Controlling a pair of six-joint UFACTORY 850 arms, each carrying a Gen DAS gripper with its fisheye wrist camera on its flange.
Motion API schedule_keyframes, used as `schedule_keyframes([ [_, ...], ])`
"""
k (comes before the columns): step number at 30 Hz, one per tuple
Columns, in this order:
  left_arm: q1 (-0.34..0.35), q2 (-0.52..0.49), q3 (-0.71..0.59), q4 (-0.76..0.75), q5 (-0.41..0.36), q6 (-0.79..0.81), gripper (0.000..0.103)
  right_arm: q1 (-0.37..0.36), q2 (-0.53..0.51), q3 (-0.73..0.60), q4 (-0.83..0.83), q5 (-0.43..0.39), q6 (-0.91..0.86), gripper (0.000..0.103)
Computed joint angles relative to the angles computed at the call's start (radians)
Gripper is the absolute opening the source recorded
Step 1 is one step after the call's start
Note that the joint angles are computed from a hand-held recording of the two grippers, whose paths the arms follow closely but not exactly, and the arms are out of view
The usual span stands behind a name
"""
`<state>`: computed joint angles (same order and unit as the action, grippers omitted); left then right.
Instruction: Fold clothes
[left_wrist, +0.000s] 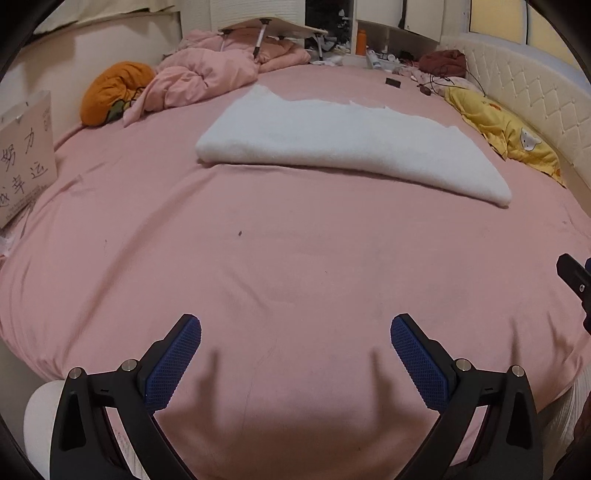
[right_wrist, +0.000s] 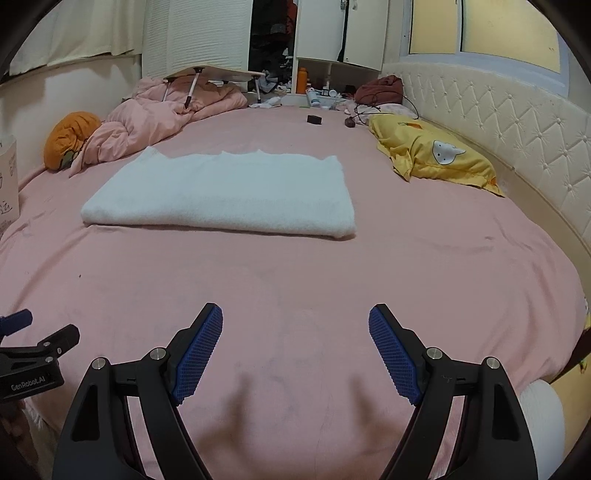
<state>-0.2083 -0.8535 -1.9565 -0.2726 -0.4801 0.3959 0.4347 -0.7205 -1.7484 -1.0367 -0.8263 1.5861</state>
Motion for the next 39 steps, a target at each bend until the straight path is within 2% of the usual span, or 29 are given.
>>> schedule_keyframes([
  [18, -0.004, -0.015, -0.020, 0.006, -0.019, 0.035, 0.103, -0.006, 0.007, 0.010, 0.021, 0.031, 0.001, 0.082],
  [39, 0.021, -0.159, -0.223, -0.054, -0.209, -0.051, 0.103, -0.040, -0.060, -0.066, 0.140, 0.071, -0.106, 0.082],
])
